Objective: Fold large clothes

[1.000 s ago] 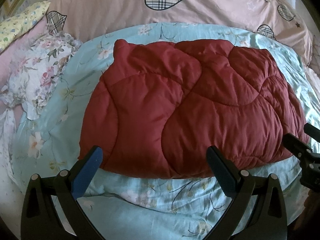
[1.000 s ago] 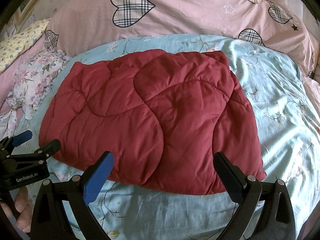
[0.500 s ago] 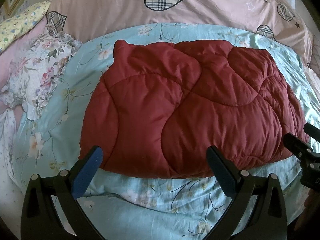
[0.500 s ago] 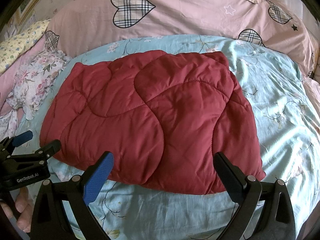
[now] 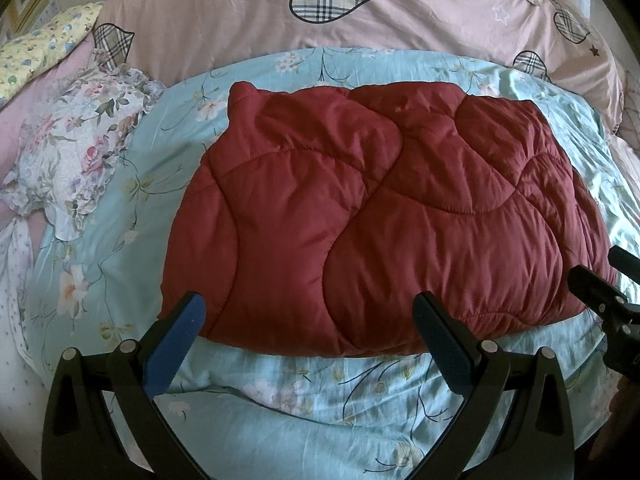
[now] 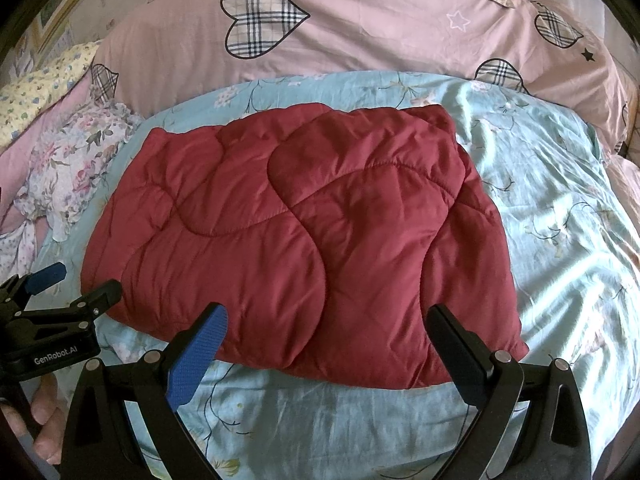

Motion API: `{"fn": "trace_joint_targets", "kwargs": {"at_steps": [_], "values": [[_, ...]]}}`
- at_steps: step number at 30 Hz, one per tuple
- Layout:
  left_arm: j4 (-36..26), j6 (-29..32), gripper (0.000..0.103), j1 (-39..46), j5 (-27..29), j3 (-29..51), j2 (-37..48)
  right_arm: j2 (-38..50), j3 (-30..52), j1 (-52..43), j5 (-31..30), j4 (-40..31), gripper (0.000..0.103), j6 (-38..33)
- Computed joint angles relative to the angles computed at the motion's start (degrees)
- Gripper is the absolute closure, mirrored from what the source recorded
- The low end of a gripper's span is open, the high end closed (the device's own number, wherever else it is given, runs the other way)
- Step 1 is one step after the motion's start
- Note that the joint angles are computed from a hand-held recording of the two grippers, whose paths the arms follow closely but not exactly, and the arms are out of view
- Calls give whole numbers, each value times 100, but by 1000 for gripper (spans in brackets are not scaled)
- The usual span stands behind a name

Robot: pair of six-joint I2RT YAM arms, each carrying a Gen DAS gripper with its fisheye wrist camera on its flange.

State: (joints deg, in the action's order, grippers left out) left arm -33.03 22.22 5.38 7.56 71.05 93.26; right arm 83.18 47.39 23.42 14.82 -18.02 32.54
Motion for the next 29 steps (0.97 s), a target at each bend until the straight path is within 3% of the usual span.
{"fn": "trace_joint_targets", "kwargs": {"at_steps": [29], "values": [[-42, -76, 0, -27, 77, 74, 116, 17, -36, -130, -150, 105, 3, -14]]}}
